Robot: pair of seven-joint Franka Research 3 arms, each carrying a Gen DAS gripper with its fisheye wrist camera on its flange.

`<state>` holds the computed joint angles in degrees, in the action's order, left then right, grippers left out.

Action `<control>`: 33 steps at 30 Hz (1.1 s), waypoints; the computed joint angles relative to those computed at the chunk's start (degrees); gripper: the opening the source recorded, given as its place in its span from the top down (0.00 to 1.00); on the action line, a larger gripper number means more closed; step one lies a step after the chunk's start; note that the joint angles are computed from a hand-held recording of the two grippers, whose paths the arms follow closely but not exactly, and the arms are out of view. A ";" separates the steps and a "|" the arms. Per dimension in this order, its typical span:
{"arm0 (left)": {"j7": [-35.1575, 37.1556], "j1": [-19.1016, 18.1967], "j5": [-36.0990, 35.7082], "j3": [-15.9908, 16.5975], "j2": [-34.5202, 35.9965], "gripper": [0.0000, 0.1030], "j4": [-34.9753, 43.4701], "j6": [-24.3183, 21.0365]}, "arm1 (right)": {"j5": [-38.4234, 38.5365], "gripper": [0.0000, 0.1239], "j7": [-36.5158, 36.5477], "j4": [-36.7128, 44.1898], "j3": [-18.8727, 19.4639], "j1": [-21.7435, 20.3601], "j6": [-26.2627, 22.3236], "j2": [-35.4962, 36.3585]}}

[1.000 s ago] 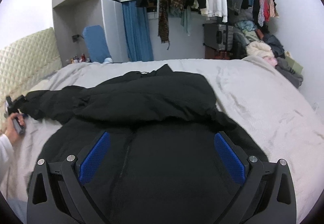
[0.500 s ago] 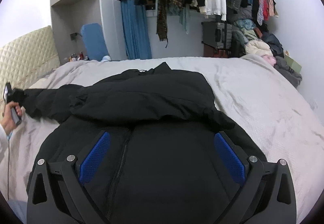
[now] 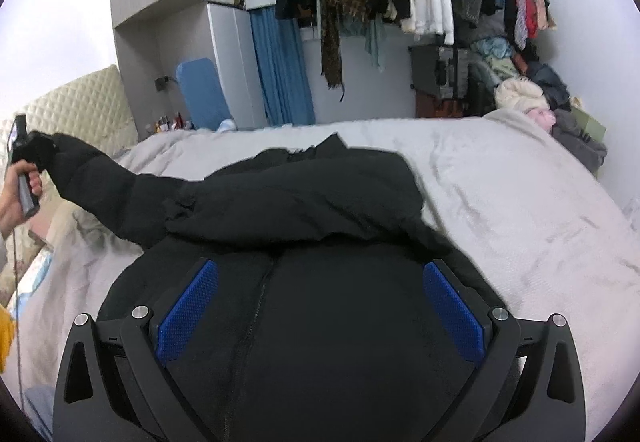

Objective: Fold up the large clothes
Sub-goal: 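Fold the held sleeve across the jacket body with the left tool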

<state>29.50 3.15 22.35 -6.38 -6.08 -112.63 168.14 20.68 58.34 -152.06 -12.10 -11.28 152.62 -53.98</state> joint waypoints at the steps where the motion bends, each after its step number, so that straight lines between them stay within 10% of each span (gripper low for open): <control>1: -0.40 -0.23 1.06 -0.69 -0.77 0.94 0.65 -0.78 | 0.07 0.17 -0.36 -0.30 -0.42 -0.23 0.41 -1.07; 11: -5.27 -6.40 11.77 -7.53 0.18 0.94 13.43 -11.26 | 2.21 0.17 -4.63 0.63 -5.06 -0.32 1.58 -4.66; 21: -3.85 -23.09 24.71 -11.21 16.25 0.93 36.19 -25.14 | 6.95 0.17 -8.77 2.05 -10.18 0.69 1.17 -5.48; 33: -4.02 -38.12 23.74 -6.56 36.63 0.93 50.11 -20.32 | 11.75 0.17 -13.33 3.63 -13.93 0.70 2.48 -1.59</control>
